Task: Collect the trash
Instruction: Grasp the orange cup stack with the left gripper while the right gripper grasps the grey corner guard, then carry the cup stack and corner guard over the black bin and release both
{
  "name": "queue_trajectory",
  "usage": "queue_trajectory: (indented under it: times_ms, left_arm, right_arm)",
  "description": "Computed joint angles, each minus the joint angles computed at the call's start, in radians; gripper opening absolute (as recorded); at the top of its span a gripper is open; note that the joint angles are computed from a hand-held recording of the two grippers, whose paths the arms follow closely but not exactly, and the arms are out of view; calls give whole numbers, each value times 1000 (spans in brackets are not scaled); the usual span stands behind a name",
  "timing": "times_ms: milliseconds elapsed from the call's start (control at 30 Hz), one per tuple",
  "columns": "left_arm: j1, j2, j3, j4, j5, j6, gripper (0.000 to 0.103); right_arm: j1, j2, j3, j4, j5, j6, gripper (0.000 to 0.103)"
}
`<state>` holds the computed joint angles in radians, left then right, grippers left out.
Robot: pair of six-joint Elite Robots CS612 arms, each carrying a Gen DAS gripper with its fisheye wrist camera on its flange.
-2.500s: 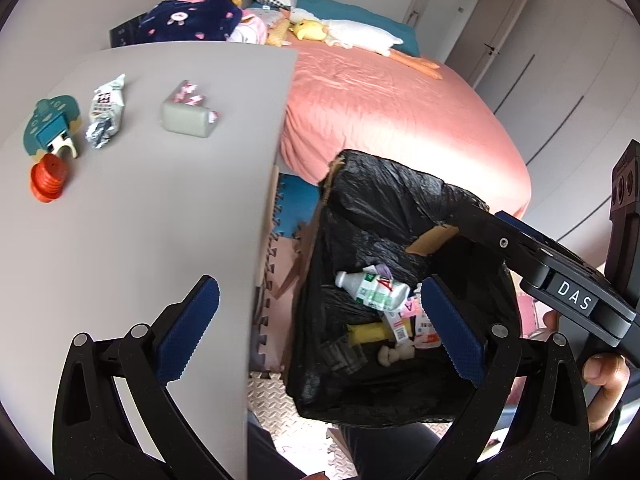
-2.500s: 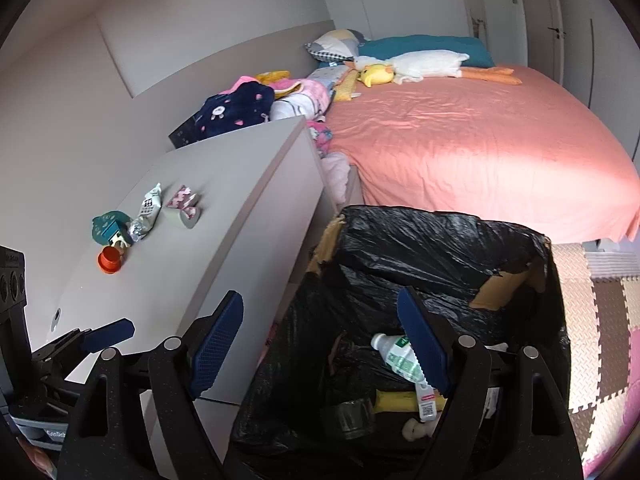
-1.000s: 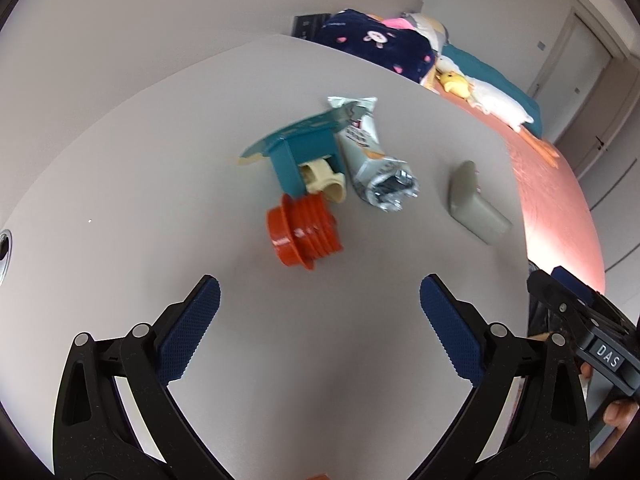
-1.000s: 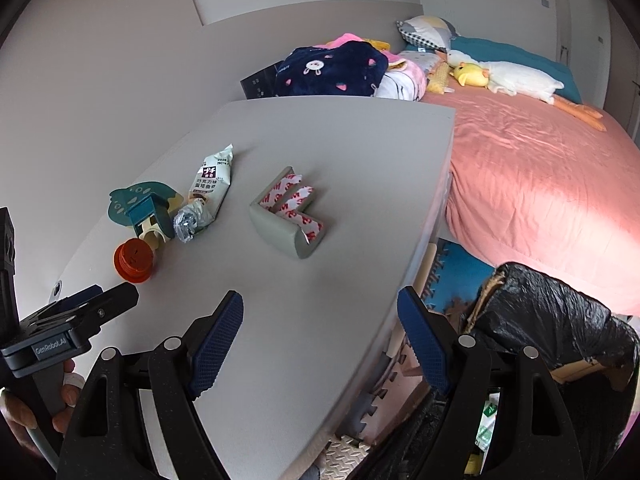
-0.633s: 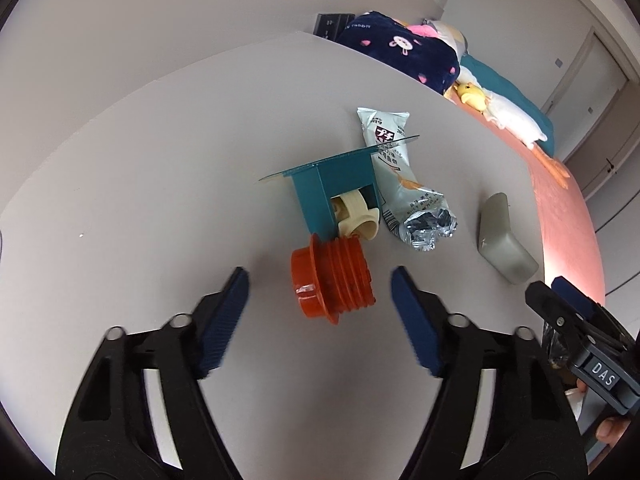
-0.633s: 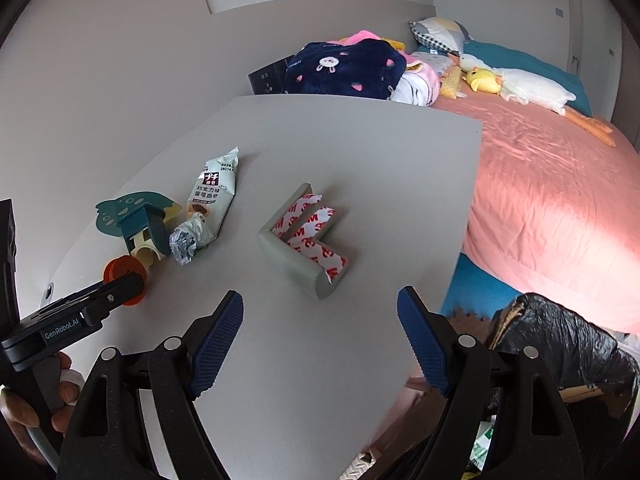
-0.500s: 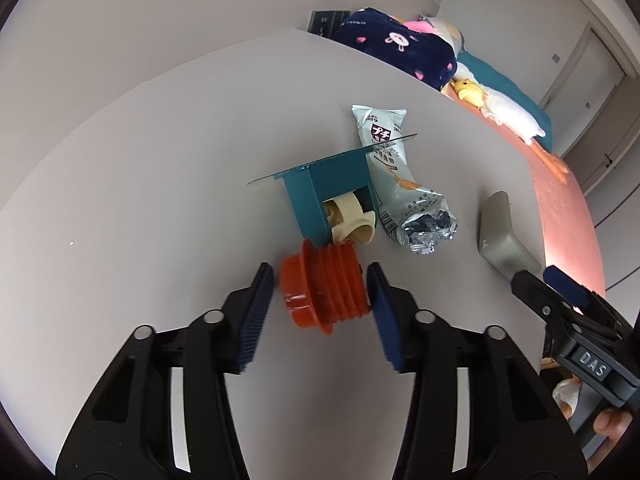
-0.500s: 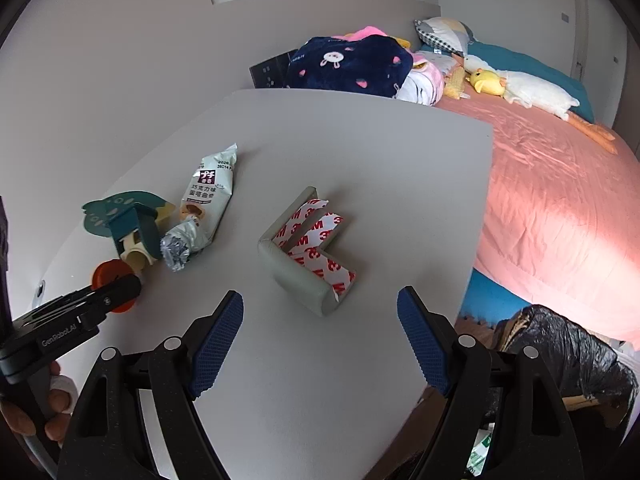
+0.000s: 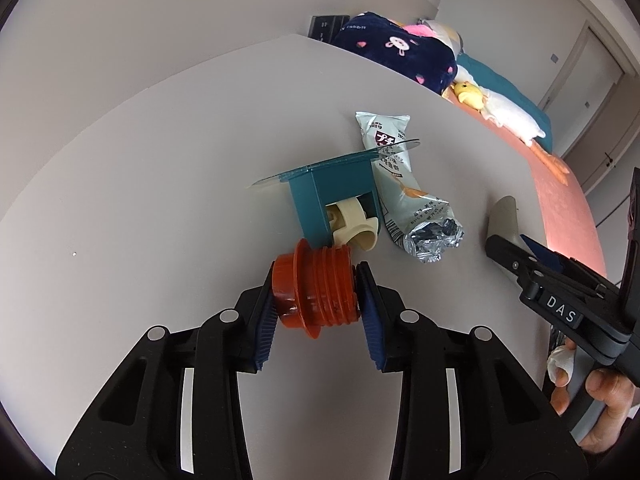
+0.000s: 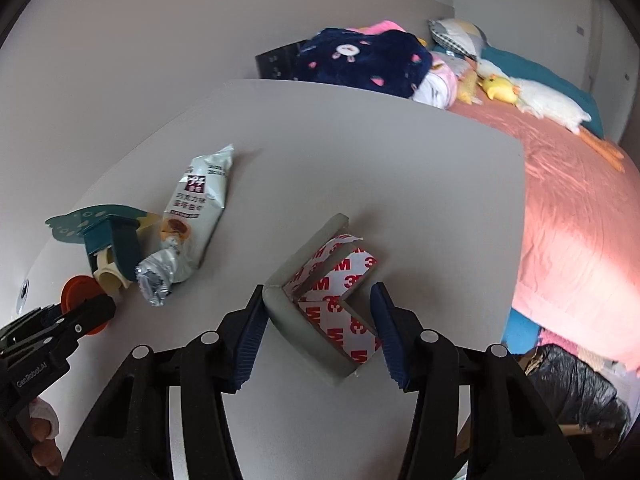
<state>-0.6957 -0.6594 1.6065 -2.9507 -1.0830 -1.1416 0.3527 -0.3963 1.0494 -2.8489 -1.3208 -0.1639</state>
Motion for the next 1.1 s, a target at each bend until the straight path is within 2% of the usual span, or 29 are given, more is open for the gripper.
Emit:
queue_trajectory:
  times_ms: [100,567,1100]
  left_arm:
    - [0,-2,2,-2,0,3,36]
    - [-15,-13,8,30,8,-3,36]
    - [-63,-39,22,36,37,7,36]
  right_arm:
    - [0,-8,15,-1,5,-18,48]
    - [-24,-68,123,-65,66,15,48]
    - [-46,-150,280,-157,120,21,48]
